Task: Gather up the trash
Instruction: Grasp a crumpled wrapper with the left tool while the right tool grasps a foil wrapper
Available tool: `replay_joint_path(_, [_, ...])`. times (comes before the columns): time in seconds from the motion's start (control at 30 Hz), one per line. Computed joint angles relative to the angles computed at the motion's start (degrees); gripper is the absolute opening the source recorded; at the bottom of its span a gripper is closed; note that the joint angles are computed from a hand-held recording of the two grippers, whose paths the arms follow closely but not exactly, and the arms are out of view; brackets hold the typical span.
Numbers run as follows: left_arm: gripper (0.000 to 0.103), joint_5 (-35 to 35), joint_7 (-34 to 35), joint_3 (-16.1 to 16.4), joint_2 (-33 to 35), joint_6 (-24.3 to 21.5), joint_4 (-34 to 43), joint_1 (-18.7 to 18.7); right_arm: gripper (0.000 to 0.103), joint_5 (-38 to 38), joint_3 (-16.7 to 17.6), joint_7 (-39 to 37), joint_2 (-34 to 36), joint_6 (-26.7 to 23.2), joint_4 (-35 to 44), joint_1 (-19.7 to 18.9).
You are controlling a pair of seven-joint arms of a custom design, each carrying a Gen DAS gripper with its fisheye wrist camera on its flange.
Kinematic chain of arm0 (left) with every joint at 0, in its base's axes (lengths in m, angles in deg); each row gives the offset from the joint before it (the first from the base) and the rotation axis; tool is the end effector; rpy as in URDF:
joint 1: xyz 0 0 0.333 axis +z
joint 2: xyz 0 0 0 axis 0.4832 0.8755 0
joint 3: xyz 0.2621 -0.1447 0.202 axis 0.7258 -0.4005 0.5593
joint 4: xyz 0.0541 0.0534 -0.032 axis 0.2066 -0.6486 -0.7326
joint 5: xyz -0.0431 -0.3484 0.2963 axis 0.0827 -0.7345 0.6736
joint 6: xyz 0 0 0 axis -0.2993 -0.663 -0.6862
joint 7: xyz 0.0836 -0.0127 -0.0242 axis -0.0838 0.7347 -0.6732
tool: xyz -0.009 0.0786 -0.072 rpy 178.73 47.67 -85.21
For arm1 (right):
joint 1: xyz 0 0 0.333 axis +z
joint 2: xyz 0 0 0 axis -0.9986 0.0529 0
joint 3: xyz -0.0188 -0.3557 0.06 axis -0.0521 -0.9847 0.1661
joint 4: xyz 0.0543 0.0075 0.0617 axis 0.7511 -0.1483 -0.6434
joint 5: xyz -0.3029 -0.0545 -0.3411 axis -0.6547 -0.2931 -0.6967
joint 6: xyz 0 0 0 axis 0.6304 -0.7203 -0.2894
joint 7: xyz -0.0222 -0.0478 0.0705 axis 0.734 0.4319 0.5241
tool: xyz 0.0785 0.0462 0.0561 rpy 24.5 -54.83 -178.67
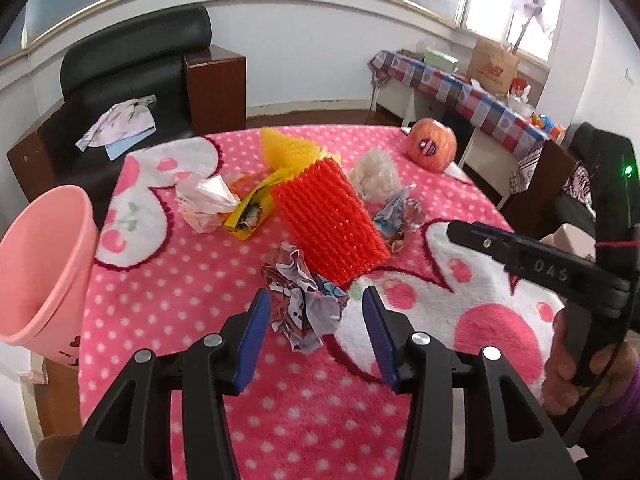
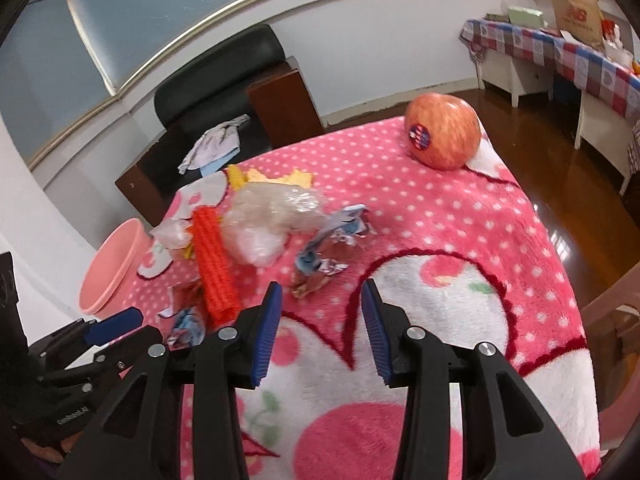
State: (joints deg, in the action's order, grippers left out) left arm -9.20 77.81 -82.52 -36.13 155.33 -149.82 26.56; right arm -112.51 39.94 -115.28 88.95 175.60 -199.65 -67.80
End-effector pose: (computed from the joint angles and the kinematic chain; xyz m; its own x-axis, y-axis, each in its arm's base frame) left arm 0.6939 -0.2435 0.3950 -0.7342 -0.6713 0.1020 -0.5622 0.5168 -0.6456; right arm 0.5942 0.2487 0.3786 -0.4216 -0.8300 -0.3652 -0.5418 0.5536 -0.6325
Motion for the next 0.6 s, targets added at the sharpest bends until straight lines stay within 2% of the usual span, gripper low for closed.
replay_joint_path(0.13, [0.046,3.3,-2.6,1.1,2.0,-0.5,1.9,-1.0,0.042,2.8,-0.6,-2.7,1.8,2.8,1.0,-1.0])
replay_joint_path(0.17, [0.043,3.8,-2.9,1.0,2.4,-1.2,2.3,-0.9,0.042,4.0,-0.9,-3.7,2.3,3.5,1.3,-1.1])
replay_joint_path(0.23, [0.031,4.4,-3.2,0.7,3.0,-2.0,2.7,-0.5,0.042,7.3,-1.3,-6.3,3.7,5.1,2.1,-1.4])
replay_joint_path(0.3, [0.026,3.7,-1.9,-0.1,3.0,-1.8,2.4,0.3,0.042,10.5,-2.1,-8.8,4.7,6.0,2.7,-1.0])
replay_joint_path(0.43, [0.01,2.6,-0.6,-0.7,3.0,-1.8,2.4,1.3,0.042,16.5,-3.4,-13.5,6.9,6.6,4.1,0.0])
replay_joint_path(0.5, [0.006,1.6,0.1,-0.9,3.0,-1.7,2.5,1.7,0.042,21.1,-3.0,-17.4,7.8,6.5,4.6,-0.2])
replay_joint_path(0.6, [0.006,0.6,0.5,-0.9,2.7,-2.1,2.4,2.1,0.042,23.5,-4.5,-19.1,8.5,7.2,4.9,1.3])
